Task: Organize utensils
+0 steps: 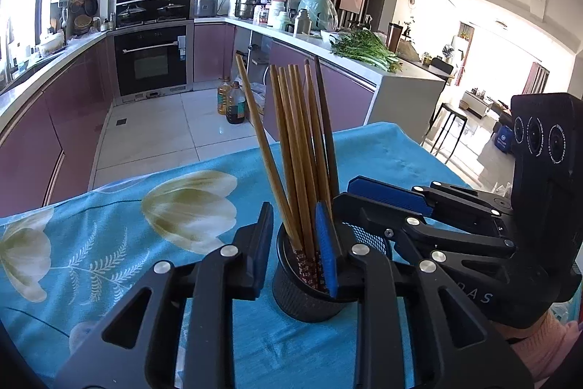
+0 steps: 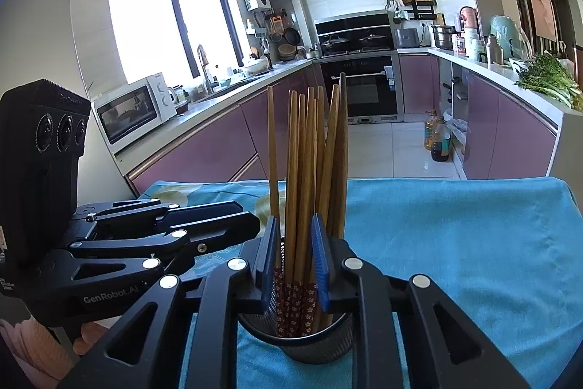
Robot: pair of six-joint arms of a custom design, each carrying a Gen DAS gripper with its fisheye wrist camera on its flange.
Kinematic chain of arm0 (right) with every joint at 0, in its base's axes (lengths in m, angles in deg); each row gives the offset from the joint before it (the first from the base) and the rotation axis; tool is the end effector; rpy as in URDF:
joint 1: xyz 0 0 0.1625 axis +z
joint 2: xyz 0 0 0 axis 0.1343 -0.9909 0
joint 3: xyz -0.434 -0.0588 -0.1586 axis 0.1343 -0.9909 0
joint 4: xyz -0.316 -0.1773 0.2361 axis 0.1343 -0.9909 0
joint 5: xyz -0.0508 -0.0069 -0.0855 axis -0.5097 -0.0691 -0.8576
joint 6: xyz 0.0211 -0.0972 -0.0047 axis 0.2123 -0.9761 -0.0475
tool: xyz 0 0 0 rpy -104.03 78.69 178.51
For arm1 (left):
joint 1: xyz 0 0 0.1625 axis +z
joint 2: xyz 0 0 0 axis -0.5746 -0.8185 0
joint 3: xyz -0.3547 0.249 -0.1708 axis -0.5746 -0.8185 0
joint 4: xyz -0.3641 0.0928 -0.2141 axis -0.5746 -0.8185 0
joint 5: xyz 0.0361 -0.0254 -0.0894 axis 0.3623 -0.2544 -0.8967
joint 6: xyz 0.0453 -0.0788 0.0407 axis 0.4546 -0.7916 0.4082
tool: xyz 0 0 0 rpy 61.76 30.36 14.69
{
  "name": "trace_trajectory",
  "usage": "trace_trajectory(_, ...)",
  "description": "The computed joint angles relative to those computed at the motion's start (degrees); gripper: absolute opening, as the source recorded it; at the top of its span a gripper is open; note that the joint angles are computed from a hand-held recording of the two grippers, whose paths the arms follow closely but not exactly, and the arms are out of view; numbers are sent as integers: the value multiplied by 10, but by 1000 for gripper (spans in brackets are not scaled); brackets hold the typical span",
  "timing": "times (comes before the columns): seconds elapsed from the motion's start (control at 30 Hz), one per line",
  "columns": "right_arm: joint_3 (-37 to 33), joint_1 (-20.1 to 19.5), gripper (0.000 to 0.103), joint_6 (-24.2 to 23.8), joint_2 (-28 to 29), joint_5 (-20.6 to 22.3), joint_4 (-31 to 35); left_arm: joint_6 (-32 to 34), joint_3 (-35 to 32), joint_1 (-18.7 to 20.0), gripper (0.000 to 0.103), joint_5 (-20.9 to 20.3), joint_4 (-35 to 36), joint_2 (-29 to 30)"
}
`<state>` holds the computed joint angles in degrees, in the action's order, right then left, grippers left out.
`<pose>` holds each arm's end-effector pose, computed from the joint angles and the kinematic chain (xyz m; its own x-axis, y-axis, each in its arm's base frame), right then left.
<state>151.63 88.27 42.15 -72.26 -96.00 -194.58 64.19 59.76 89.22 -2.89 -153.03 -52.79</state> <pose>0.1878 -0.6996 0.2721 -0.8489 -0.2072 0.4862 -0.5169 0.5171 -0.6822 -0.3647 -0.7900 0.1174 -0.6386 0.6276 -0.4454 0.7696 0.5221 -0.3677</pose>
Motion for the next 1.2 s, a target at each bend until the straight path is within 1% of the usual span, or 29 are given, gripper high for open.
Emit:
trace_trajectory(0.07, 3, -1, 24, -1, -2, 2, -2, 3, 10, -1, 31, 6, -17, -5)
trace_trajectory(0.13, 7, 0, 32, -2, -4, 2, -11, 3, 24, -2, 37, 12, -39, -12)
trace_trajectory(0.17, 10, 0, 34, -2, -5, 2, -15, 5, 33, -2, 41, 16, -56, -16)
trace_trajectory(0.2, 14, 1, 39, -4, -6, 0, -23, 9, 43, -3, 46, 19, -74, -21)
trace_trajectory(0.23, 17, 1, 46, -7, -6, -2, -32, 11, 51, -3, 50, 22, -88, -24)
trace_trajectory(0.27, 19, 2, 51, -9, -6, -3, -40, 14, 63, -3, 59, 29, -111, -29)
trace_trajectory(0.3, 24, 3, 58, -13, -6, -3, -51, 17, 73, -3, 65, 35, -131, -34)
trace_trajectory(0.33, 28, 4, 64, -17, -6, -4, -60, 21, 83, -3, 68, 41, -152, -39)
trace_trajectory(0.37, 31, 5, 66, -20, -5, -7, -68, 24, 95, -3, 75, 46, -174, -44)
trace_trajectory(0.4, 34, 7, 75, -25, -3, -11, -80, 28, 106, -4, 84, 51, -194, -49)
trace_trajectory(0.43, 38, 9, 83, -31, -1, -16, -93, 35, 118, -4, 87, 58, -216, -53)
trace_trajectory(0.47, 40, 11, 86, -36, 0, -19, -101, 42, 128, -4, 95, 64, -235, -58)
trace_trajectory(0.5, 43, 14, 90, -43, 3, -24, -112, 48, 139, -4, 97, 70, -261, -61)
trace_trajectory(0.53, 46, 15, 97, -48, 4, -26, -119, 48, 149, -5, 97, 75, -275, -66)
trace_trajectory(0.7, 57, 23, 97, -62, 13, -38, -155, 39, 180, -4, 97, 96, -312, -86)
trace_trajectory(0.8, 64, 26, 97, -67, 16, -41, -176, 50, 197, -7, 97, 116, -347, -91)
trace_trajectory(0.9, 77, 33, 97, -76, 21, -45, -214, 64, 215, -12, 97, 131, -381, -96)
trace_trajectory(1.1, 91, 42, 97, -88, 26, -53, -264, 84, 245, -21, 97, 151, -454, -104)
trace_trajectory(1.2, 95, 47, 97, -91, 28, -53, -278, 84, 258, -23, 97, 153, -477, -112)
